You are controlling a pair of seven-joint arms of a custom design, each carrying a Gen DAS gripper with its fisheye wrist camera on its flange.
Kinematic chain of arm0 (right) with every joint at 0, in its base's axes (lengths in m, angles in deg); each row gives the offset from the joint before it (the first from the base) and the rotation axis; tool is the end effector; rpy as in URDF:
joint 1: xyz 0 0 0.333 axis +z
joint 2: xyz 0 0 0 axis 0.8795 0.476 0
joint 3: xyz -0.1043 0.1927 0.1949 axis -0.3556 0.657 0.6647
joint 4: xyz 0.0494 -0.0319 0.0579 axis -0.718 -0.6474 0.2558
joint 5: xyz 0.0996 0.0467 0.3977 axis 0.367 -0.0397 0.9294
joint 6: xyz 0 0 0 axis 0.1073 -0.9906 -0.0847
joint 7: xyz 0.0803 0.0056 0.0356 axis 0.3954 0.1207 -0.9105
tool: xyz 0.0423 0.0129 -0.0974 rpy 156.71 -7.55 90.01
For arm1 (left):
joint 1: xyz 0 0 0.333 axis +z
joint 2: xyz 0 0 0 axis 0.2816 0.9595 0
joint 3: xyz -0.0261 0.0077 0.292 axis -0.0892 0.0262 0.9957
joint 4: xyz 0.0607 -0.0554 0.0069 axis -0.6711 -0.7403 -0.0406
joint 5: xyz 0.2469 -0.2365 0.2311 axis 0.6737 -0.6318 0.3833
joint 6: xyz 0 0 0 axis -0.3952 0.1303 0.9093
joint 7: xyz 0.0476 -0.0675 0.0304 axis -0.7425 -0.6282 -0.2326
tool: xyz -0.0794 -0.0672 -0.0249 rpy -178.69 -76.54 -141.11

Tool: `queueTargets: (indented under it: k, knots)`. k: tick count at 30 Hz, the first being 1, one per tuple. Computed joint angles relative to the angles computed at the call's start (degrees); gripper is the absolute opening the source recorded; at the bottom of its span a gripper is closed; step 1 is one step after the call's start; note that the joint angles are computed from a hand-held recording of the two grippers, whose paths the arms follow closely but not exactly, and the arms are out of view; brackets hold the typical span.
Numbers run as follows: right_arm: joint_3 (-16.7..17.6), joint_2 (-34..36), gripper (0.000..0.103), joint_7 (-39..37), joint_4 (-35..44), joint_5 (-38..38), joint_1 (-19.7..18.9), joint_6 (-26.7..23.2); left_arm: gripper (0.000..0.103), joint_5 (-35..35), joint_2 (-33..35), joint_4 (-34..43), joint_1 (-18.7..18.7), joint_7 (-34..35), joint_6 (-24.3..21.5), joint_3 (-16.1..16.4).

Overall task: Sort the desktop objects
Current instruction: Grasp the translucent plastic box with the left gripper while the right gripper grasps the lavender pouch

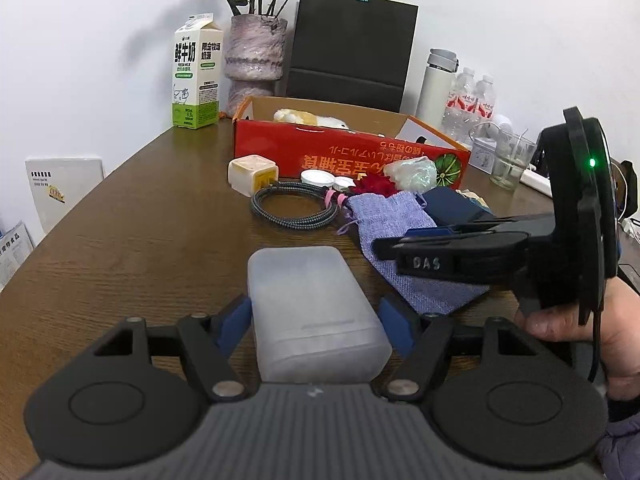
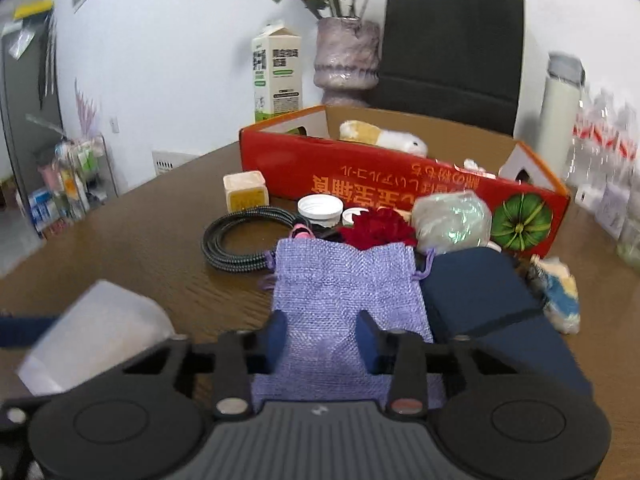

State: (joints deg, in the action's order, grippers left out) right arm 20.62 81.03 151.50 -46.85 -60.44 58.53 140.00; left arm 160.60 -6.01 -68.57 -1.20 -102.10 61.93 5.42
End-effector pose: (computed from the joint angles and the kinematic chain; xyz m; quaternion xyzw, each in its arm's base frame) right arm 0.5711 0.3760 0.3310 -0.8369 0.3180 -0.1485 0.4200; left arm 0.3906 -0.3041 0.3493 -0.7361 0.4854 -0.3157 0.3504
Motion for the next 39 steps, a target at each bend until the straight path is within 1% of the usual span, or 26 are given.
queueTargets:
  k: [2, 4, 5, 8, 10, 11, 12, 13, 14, 15, 16, 17, 20, 21, 22, 24, 25, 26, 28, 30, 33, 35, 36, 37, 38, 39]
  knots:
    - [1.45, 0.45, 0.001, 0.84, 0.21, 0.98, -1.71, -0.76, 0.073, 0.11, 0.33, 0.27, -0.05, -0.12, -0.46, -0.12]
    - [7.32, 1.97, 0.000, 0.27, -0.42, 2.36, -7.64, -2.67, 0.073, 0.24, 0.55, 0.45, -0.13, -0.53, -0.62, -0.08]
    - [8.64, 1.65, 0.000, -0.11, -1.61, 3.05, -9.16, -2.36, 0.073, 0.56, 0.64, 0.47, -0.10, -1.11, -0.47, -0.01]
    - [10.96, -2.22, 0.000, -0.48, -8.18, 2.55, -12.90, 0.89, 0.073, 0.62, 1.48, 1.20, -0.08, -0.66, -0.71, 0.24]
    - [11.40, -6.20, 0.001, 1.85, -12.56, 1.99, -14.36, 2.98, 0.073, -0.63, 2.07, 1.83, -0.08, 0.97, -0.25, 0.76]
    - [11.56, -7.97, 0.007, 3.28, -14.52, 1.95, -14.96, 4.54, 0.077, -1.54, 2.32, 2.17, -0.08, 1.60, -0.04, 0.96]
    - [12.85, -9.20, 0.010, 4.34, -16.51, 1.29, -16.74, 6.48, 0.078, -1.91, 2.34, 2.28, -0.05, 1.61, 0.52, 1.13]
    - [15.79, -9.38, 0.024, 5.04, -17.99, -0.59, -20.33, 7.58, 0.081, -1.24, 2.14, 2.14, 0.09, 0.59, 1.19, 1.19]
    - [18.34, -8.73, 0.054, 5.70, -18.36, -2.55, -23.38, 7.20, 0.082, -0.76, 2.07, 2.03, 0.18, -0.20, 1.45, 1.15]
    - [20.65, -7.18, 0.068, 5.91, -18.05, -4.74, -26.00, 6.40, 0.082, -1.01, 2.17, 2.07, 0.23, -0.53, 1.45, 1.18]
    - [21.48, -5.75, 0.073, 5.90, -17.65, -6.45, -27.07, 6.52, 0.081, -1.48, 2.29, 2.13, 0.24, -0.80, 1.15, 1.15]
    - [21.30, -4.19, 0.073, 5.68, -16.35, -7.96, -26.90, 5.44, 0.081, -1.70, 2.36, 2.09, 0.31, -1.19, 1.19, 1.22]
    - [16.07, -1.85, 0.072, 6.56, -11.11, -9.68, -21.01, 1.52, 0.081, -2.63, 2.13, 1.71, 0.48, -1.23, 1.34, 1.38]
    - [15.68, -0.62, 0.072, 6.43, -9.92, -9.92, -20.26, 0.83, 0.081, -2.71, 1.97, 1.56, 0.47, -1.11, 1.22, 1.29]
    - [13.45, 0.00, 0.072, 6.33, -8.03, -9.61, -17.53, 0.08, 0.081, -2.94, 1.81, 1.44, 0.48, -0.83, 1.03, 1.24]
    - [8.19, -0.79, 0.074, 5.79, -6.41, -8.84, -11.85, 1.48, 0.081, -3.51, 1.60, 1.30, 0.51, -0.45, 0.49, 1.10]
    - [5.82, -1.22, 0.076, 5.58, -5.44, -8.01, -9.23, 1.02, 0.081, -3.72, 1.62, 1.32, 0.58, -0.15, 0.42, 1.13]
    - [5.45, -0.78, 0.079, 5.56, -4.67, -8.18, -8.62, 0.65, 0.081, -3.85, 1.67, 1.33, 0.65, 0.02, 0.40, 1.13]
    - [6.70, 0.44, 0.089, 3.52, -3.46, -7.81, -9.20, -1.29, 0.081, -3.98, 1.99, 1.56, 0.92, 0.58, 0.77, 1.35]
    - [4.67, -0.52, 0.091, 2.11, -3.37, -6.97, -7.02, -1.40, 0.081, -3.73, 2.49, 1.88, 1.15, 0.94, 0.99, 1.50]
    - [5.40, 0.32, 0.092, 0.07, -2.49, -4.91, -7.31, -2.13, 0.081, -3.37, 3.15, 2.19, 1.32, 0.88, 1.28, 1.73]
    - [5.49, 0.72, 0.087, -0.96, -1.91, -3.33, -7.21, -2.18, 0.081, -3.02, 3.32, 2.33, 1.32, 0.64, 1.16, 1.82]
    - [4.71, 0.61, 0.084, -1.47, -1.68, -2.67, -6.42, -1.85, 0.081, -2.71, 3.31, 2.33, 1.37, 0.27, 1.26, 1.92]
    - [4.07, 0.43, 0.075, -1.96, -1.62, -2.47, -5.83, -1.36, 0.081, -2.58, 3.34, 2.35, 1.42, -0.06, 1.30, 2.01]
    - [5.44, 0.93, 0.064, -2.86, -1.58, -1.94, -7.00, -1.70, 0.081, -2.37, 3.41, 2.39, 1.48, -0.44, 1.36, 2.09]
    - [5.77, 0.81, 0.057, -3.22, -1.91, -1.46, -7.29, -1.35, 0.081, -2.18, 3.54, 2.51, 1.49, -0.91, 1.18, 2.08]
